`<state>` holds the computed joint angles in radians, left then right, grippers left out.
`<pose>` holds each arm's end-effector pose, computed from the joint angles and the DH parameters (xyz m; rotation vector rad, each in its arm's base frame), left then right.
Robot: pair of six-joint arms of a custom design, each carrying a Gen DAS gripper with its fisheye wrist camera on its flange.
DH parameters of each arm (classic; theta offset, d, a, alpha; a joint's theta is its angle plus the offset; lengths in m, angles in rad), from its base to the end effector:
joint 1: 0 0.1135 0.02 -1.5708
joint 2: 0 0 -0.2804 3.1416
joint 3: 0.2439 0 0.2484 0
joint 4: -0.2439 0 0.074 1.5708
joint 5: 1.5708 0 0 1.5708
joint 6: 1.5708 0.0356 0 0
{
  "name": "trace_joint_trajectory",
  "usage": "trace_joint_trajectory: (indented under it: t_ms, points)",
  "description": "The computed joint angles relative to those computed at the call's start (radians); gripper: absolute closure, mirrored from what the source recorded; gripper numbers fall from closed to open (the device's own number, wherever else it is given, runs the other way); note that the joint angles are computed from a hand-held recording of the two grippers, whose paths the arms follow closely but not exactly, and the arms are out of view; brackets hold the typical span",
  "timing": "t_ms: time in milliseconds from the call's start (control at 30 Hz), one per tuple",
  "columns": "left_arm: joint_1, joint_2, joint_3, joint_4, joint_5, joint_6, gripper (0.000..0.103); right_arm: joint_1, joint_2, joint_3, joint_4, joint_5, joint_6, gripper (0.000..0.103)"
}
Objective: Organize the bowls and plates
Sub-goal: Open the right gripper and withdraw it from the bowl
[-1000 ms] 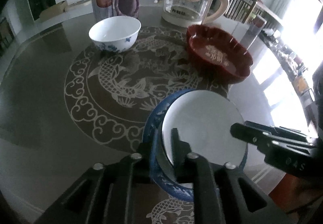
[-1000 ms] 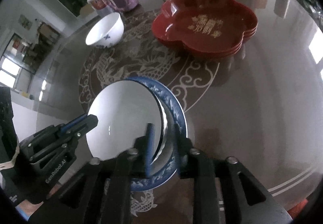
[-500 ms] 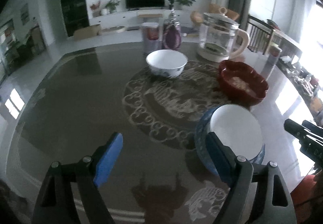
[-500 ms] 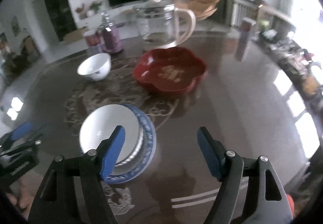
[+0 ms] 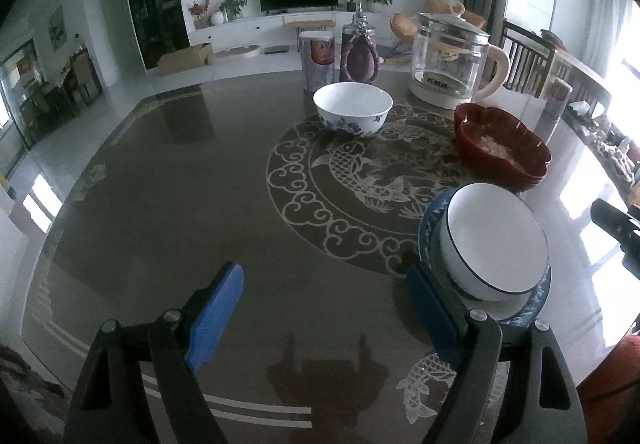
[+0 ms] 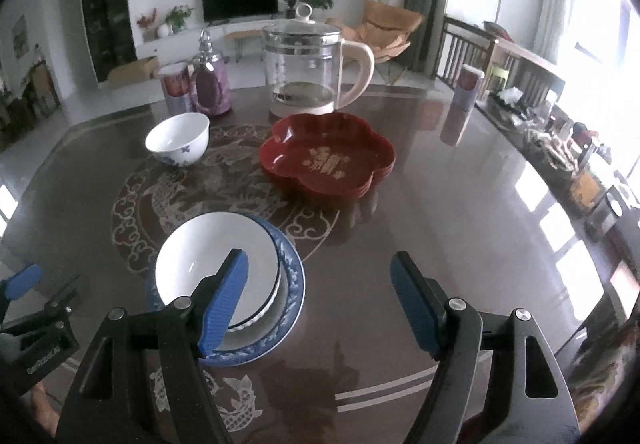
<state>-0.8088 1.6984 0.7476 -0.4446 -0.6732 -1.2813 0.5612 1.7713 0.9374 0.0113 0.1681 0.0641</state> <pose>0.1972 -0.1745 0.1300 -0.6504 2.3778 0.2453 0.3050 0.1847 0.1701 -0.5090 2.3254 0.0966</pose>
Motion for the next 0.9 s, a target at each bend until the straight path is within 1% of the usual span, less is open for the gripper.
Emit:
trace_joint_trajectory:
  t_ms: [200, 367, 667, 900]
  points:
    - [0.035, 0.001, -0.031, 0.050, 0.025, 0.032, 0.019, -0.006, 0.034, 0.036, -0.017, 0.021, 0.002, 0.026]
    - [0.066, 0.011, -0.056, 0.085, 0.045, 0.057, 0.019, 0.012, 0.049, 0.051, -0.015, 0.059, -0.013, 0.026]
    - [0.118, -0.019, -0.087, 0.103, 0.048, 0.089, 0.019, 0.057, 0.058, 0.070, -0.003, 0.121, -0.061, 0.026]
    - [0.135, -0.036, -0.116, 0.110, 0.056, 0.080, 0.019, 0.073, 0.053, 0.071, 0.001, 0.138, -0.073, 0.026]
